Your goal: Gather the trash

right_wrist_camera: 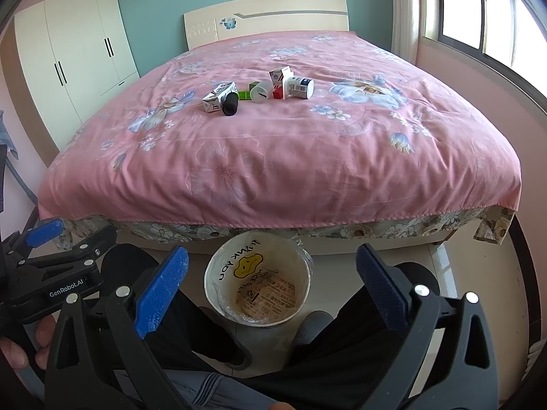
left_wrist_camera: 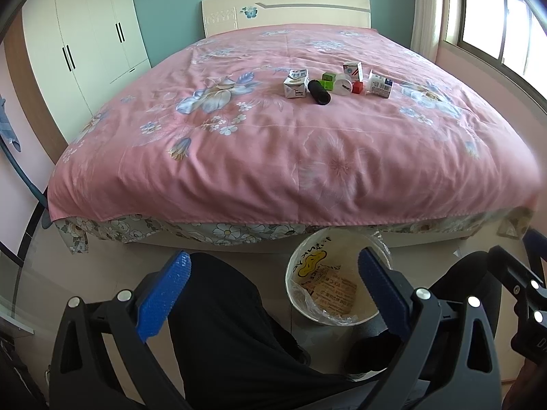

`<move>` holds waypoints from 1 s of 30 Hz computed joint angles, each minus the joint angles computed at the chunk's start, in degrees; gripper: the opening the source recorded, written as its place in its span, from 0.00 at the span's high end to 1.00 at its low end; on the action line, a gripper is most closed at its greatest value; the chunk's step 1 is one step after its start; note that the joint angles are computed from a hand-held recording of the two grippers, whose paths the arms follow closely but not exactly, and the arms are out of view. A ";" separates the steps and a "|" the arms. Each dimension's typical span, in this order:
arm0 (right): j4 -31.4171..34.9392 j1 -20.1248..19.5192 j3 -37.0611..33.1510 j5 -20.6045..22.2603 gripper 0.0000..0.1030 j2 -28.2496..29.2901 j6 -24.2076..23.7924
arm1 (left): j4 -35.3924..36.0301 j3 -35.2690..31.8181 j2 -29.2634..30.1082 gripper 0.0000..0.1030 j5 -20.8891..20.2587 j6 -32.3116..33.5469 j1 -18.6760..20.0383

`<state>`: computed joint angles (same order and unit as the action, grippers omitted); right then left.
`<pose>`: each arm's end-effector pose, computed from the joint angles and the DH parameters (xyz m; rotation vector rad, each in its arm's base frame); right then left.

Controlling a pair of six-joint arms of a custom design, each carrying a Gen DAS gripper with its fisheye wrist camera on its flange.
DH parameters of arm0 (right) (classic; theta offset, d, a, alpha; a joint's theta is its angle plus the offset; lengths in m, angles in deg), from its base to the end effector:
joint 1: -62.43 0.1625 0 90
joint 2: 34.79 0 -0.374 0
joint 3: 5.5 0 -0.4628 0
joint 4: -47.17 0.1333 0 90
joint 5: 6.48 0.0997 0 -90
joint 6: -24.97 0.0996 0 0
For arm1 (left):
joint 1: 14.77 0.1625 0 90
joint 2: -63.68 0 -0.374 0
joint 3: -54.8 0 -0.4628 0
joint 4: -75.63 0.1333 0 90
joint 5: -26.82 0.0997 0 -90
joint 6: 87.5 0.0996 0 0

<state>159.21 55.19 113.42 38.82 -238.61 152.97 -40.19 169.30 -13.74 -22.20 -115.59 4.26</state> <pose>0.2556 -0.2375 0.3514 -0.3078 -2.0559 1.1261 -0.4398 -0.3618 0.1553 0.9913 2.2745 -0.5462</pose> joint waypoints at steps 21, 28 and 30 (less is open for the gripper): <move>-8.19 -4.21 3.19 -12.09 0.06 8.40 -5.31 | -18.86 -4.93 11.46 0.03 5.18 13.09 5.26; -5.48 -10.48 3.44 -19.60 0.06 13.71 -17.59 | -24.29 -11.03 17.93 0.03 -0.79 19.17 9.21; 0.44 -13.76 3.63 -20.89 0.06 14.83 -25.34 | -25.36 -12.97 20.01 0.03 -0.72 20.28 9.77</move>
<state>159.64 41.43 117.05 17.94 -223.78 127.64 -65.55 156.34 6.27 -22.92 -95.31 14.03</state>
